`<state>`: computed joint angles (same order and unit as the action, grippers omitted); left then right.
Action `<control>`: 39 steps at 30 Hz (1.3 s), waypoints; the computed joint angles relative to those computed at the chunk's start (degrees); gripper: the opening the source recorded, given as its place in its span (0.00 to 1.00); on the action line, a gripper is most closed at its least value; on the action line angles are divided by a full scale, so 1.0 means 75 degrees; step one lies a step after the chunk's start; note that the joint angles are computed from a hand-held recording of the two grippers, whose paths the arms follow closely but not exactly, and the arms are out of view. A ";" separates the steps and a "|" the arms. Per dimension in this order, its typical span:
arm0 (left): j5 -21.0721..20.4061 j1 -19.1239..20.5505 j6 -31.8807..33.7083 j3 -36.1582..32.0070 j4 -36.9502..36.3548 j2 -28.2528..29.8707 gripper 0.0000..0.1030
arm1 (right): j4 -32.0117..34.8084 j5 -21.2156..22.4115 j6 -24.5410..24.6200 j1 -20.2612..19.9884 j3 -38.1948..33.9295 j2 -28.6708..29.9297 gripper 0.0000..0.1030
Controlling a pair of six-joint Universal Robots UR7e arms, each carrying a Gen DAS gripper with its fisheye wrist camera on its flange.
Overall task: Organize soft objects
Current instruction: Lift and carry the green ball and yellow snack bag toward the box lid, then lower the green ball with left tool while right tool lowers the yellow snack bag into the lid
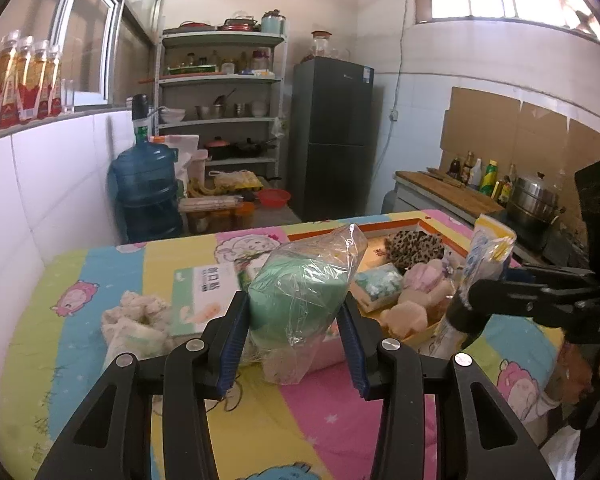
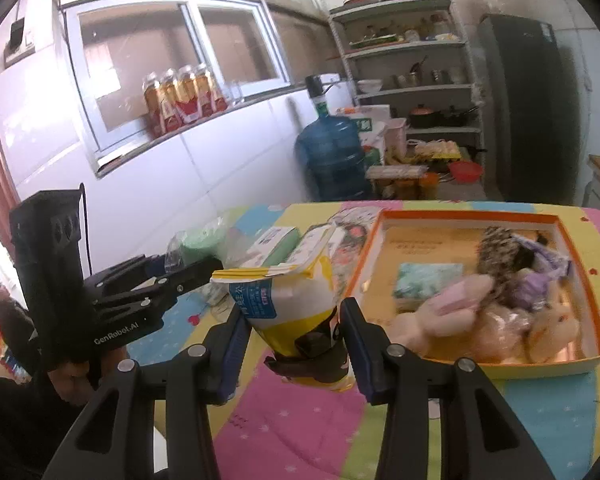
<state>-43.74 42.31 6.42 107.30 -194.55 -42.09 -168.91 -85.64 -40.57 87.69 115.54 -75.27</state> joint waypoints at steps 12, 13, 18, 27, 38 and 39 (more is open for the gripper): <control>-0.0013 0.0004 -0.0116 -0.0949 0.0424 0.0707 0.44 | -0.0246 0.0179 -0.0053 -0.0406 -0.0137 -0.0421 0.44; -0.0020 0.0002 -0.0113 -0.1035 0.0459 0.0765 0.44 | -0.0254 0.0186 -0.0054 -0.0450 -0.0156 -0.0460 0.44; -0.0079 0.0012 -0.0089 -0.1439 0.0629 0.1041 0.44 | -0.0295 0.0179 -0.0078 -0.0593 -0.0239 -0.0577 0.44; -0.0111 0.0002 -0.0119 -0.2271 0.0923 0.1651 0.44 | -0.0337 0.0316 -0.0091 -0.1004 -0.0500 -0.0710 0.44; -0.0183 0.0110 -0.0238 -0.3553 0.1607 0.2452 0.44 | -0.0114 0.0193 -0.0257 -0.1401 -0.1070 -0.0581 0.44; -0.0191 0.0134 -0.0255 -0.3727 0.1717 0.2546 0.44 | -0.0080 0.0132 -0.0301 -0.1402 -0.1132 -0.0547 0.44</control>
